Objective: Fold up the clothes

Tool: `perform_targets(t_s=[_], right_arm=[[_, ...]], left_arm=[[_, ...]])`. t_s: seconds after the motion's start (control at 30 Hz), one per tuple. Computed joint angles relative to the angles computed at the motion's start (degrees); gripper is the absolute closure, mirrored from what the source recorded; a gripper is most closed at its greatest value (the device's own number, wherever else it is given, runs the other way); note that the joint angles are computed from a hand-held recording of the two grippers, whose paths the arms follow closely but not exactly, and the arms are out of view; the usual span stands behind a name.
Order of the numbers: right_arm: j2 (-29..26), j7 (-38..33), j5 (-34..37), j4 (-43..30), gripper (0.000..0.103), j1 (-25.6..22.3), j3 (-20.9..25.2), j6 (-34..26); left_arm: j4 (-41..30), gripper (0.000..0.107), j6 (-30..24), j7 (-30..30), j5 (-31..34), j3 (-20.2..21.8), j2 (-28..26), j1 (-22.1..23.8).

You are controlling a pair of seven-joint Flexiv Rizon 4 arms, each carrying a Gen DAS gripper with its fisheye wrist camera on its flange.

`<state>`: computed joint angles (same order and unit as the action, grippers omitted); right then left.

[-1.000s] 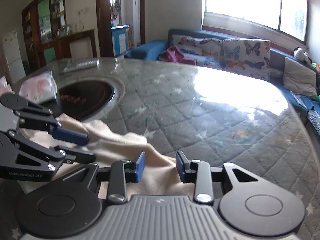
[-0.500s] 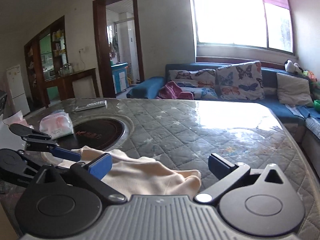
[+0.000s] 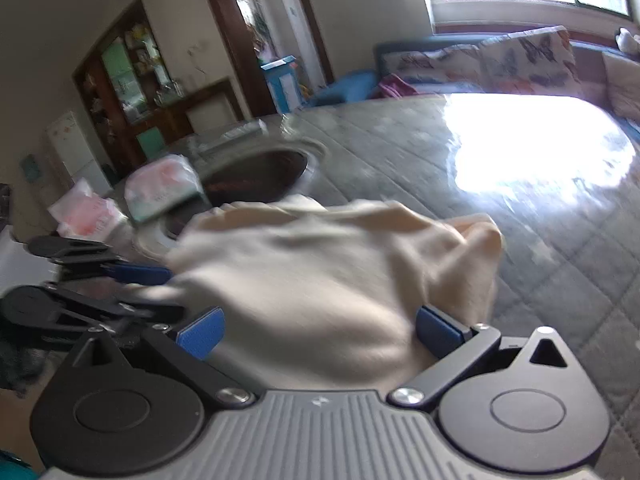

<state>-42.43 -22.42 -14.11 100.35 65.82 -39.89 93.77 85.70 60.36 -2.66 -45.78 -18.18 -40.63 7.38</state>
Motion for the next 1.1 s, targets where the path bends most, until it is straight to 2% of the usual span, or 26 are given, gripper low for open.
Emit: perform_targets(t_s=[0.07, 0.23, 0.33, 0.43, 0.6, 0.73, 0.87, 0.97, 1.1], right_arm=[[0.38, -0.48, -0.42, 0.21, 0.000, 0.32, -0.25, -0.61], [0.00, -0.32, -5.52, 0.84, 0.000, 6.24, -8.80, -4.63], [-0.67, -0.16, -9.01, -0.65, 0.000, 6.88, -10.54, -8.51], [-1.48, 0.00, -12.41, -4.35, 0.000, 4.95, -8.55, -15.94], [-2.13, -1.95, -16.56, -7.82, 0.000, 0.95, -2.71, -20.99], [-2.14, -0.94, -21.99, -7.72, 0.000, 1.70, -3.99, -21.91], [-2.28, 0.23, -26.94, -9.09, 0.000, 1.29, -4.57, -21.00], [-3.08, -1.38, -27.34, -12.71, 0.000, -2.58, 0.40, -21.88], [-3.71, -2.54, -28.20, -15.21, 0.000, -6.33, 5.84, -23.39]], left_arm=[[-0.02, 0.059, -0.37, 0.12, 0.05, 0.11, 0.15, 0.20], [-0.97, 0.058, -2.48, -0.66, -0.59, 0.30, 0.70, 0.56], [-2.18, 0.058, -1.54, -1.07, -1.68, 0.07, 0.18, -0.02], [-4.73, 0.058, -0.88, -4.60, -0.68, 1.06, -1.52, -1.46], [-5.80, 0.058, 1.02, -6.78, 2.82, 1.71, -3.24, -2.05], [-7.22, 0.058, -0.81, -9.60, 5.08, 2.08, -3.92, -1.44], [-8.78, 0.058, -1.38, -10.95, 4.72, 0.89, -4.20, -0.88], [-10.65, 0.058, -1.39, -11.98, 5.13, 0.78, -5.16, -1.52], [-15.03, 0.058, -2.59, -15.95, 9.06, 3.40, -8.08, -3.42]])
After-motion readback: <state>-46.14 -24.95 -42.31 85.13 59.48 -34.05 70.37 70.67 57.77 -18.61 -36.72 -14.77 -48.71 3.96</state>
